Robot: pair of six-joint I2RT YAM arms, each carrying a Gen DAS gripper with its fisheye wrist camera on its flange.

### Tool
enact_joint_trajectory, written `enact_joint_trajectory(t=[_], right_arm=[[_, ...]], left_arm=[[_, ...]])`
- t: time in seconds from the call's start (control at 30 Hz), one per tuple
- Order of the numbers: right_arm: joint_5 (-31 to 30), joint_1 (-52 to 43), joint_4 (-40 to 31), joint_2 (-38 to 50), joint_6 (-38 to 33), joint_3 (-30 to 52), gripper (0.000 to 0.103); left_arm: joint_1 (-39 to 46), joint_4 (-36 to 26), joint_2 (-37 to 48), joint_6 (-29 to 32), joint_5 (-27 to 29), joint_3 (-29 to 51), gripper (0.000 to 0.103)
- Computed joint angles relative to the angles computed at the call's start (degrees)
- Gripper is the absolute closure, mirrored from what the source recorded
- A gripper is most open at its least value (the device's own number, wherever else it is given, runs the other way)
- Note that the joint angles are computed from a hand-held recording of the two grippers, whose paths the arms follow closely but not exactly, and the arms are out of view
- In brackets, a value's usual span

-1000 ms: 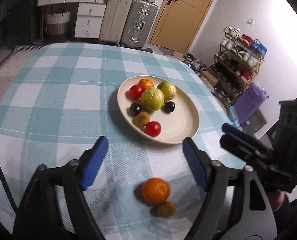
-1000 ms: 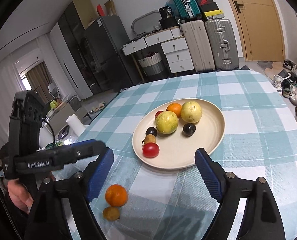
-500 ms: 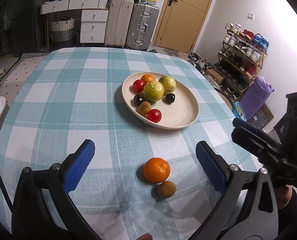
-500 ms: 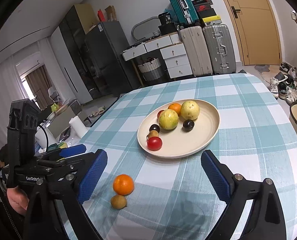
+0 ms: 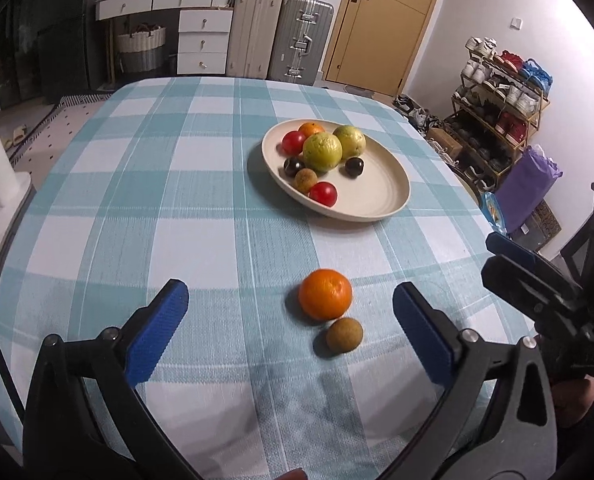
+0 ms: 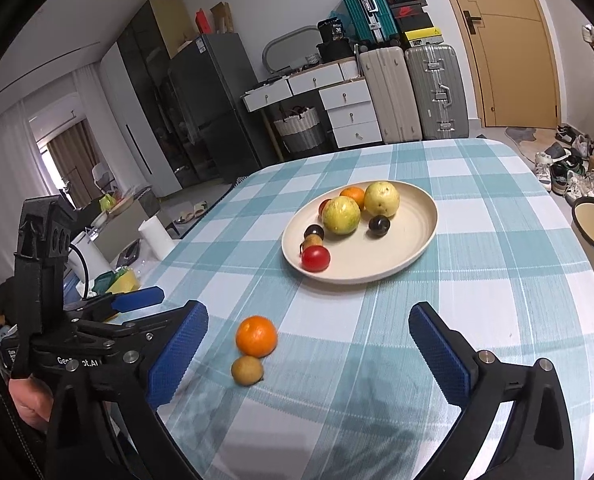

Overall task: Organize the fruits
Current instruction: 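Withdraw both grippers from the plate toward the orange and brown fruit, then lower the left gripper onto the last small brown fruit and close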

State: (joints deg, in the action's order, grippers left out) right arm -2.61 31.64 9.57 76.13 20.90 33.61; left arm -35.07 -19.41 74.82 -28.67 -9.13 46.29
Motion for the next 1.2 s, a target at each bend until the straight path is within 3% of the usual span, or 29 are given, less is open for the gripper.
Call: enact_joint_trajectory(t=[0.47, 0.63, 0.8, 0.87, 0.93, 1.07, 1.13, 1.2], right_arm=[[3.40, 2.41, -1.16, -3.04, 1.67, -3.36, 0.000], [2.80, 1.78, -0.59, -2.70, 2.25, -4.19, 0.000], [1.92, 0.37, 0.88, -1.99, 2.62, -5.13, 0.000], [1.27, -0.40, 1.54, -1.56, 2.67, -5.44, 0.000], [0.54, -1.08, 2.05, -1.03, 2.71, -5.69, 0.000], [-0.53, -2.40, 2.63, -0.34, 2.08, -6.07, 0.000], [-1.19, -3.11, 3.13, -0.22, 1.98, -6.34, 0.000], [-1.45, -3.45, 3.40, -0.20, 2.09, -6.45, 0.000]], left_arm=[[-1.51, 3.80, 2.48, -3.50, 4.15, -4.09, 0.001], [-4.65, 2.52, 7.10, -3.75, -0.75, -1.22, 0.002], [-4.75, 2.68, 10.59, -3.53, 0.10, 1.19, 0.004], [-4.64, 3.35, 11.45, -3.00, 1.20, 1.62, 0.010], [-4.67, 3.79, 12.17, -2.66, 2.27, 1.93, 0.026], [-4.25, 4.48, 13.50, -2.72, 5.17, 2.22, 0.043], [-4.09, 4.37, 14.03, -3.00, 5.69, 2.34, 0.059], [-3.88, 3.98, 14.84, -2.72, 6.17, 2.81, 0.067]])
